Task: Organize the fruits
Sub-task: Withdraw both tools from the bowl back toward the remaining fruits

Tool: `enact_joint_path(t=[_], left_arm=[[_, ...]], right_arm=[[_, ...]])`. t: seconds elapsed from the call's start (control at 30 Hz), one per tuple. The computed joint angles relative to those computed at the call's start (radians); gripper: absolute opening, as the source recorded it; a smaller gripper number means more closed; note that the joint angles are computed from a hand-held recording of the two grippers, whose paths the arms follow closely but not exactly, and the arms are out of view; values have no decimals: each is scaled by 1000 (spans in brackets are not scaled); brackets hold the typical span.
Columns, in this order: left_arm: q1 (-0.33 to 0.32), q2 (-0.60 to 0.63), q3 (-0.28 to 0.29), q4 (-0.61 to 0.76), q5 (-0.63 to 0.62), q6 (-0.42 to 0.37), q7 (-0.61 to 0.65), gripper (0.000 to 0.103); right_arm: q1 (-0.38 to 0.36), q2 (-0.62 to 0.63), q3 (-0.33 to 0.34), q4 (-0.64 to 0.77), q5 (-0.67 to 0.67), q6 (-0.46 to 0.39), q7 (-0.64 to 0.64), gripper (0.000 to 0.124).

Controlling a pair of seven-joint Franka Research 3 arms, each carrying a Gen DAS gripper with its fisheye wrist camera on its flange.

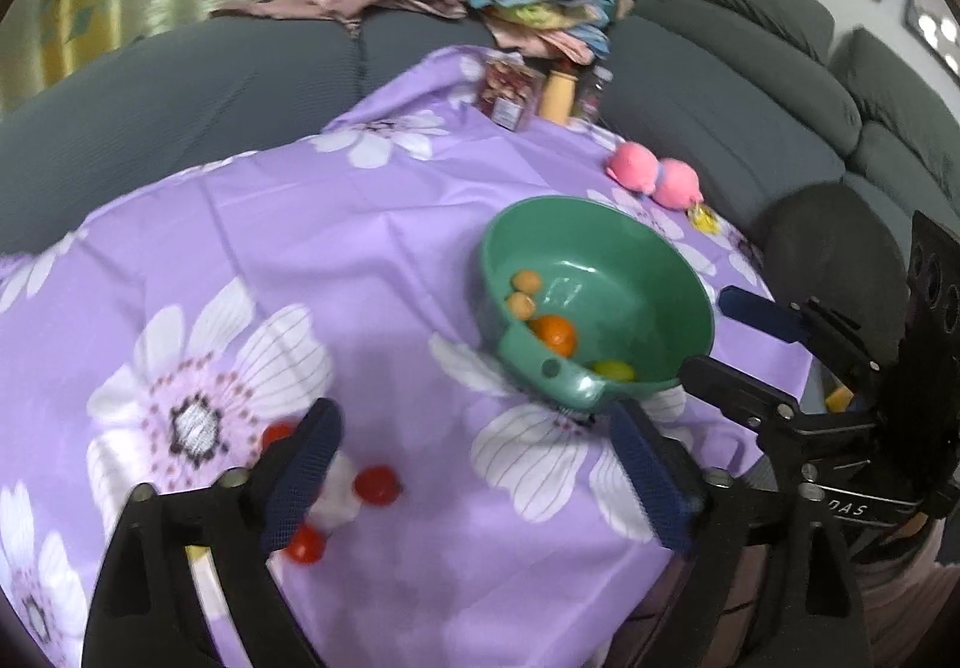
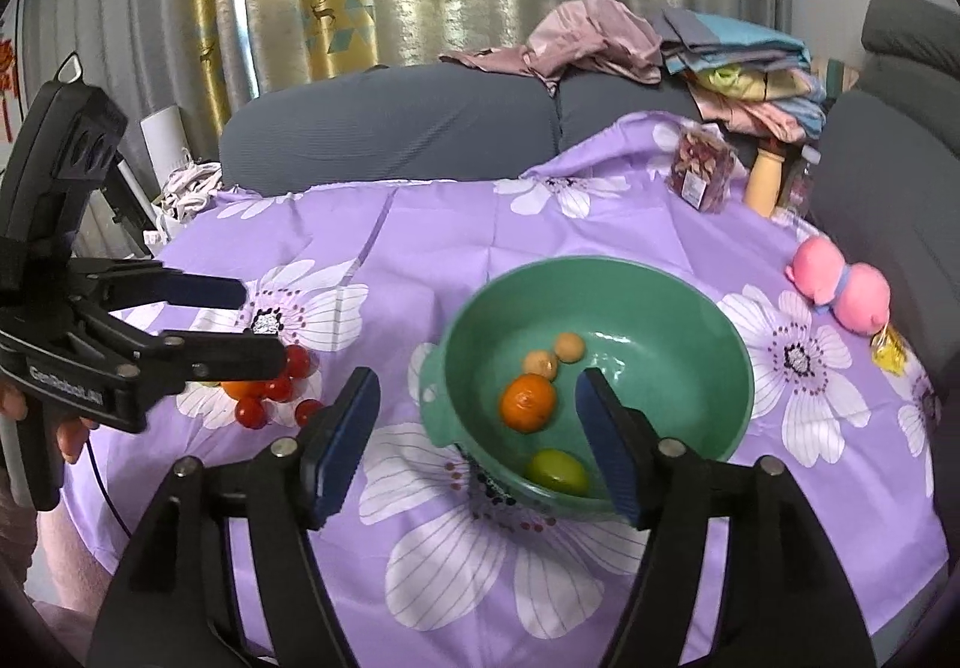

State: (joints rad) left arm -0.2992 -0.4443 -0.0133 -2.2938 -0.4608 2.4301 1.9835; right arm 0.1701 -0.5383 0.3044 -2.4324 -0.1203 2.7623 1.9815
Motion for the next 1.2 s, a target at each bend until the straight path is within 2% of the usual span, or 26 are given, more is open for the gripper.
enact_joint_path(t=[0.3, 0.7, 0.9, 1.2], left_arm=[[33, -100, 43, -81, 5, 1, -38, 98], [64, -172, 97, -153, 39, -5, -76, 98], [83, -184, 109, -178, 51, -15, -88, 98], [115, -184, 127, -202, 60, -39, -103, 98]], right_arm=[[12, 9, 40, 39, -36, -9, 10, 87], [53, 75, 64, 122, -88, -46, 19, 90], [88, 122, 57, 157, -106, -66, 25, 90], [174, 197, 5, 181, -57, -109, -6, 90]])
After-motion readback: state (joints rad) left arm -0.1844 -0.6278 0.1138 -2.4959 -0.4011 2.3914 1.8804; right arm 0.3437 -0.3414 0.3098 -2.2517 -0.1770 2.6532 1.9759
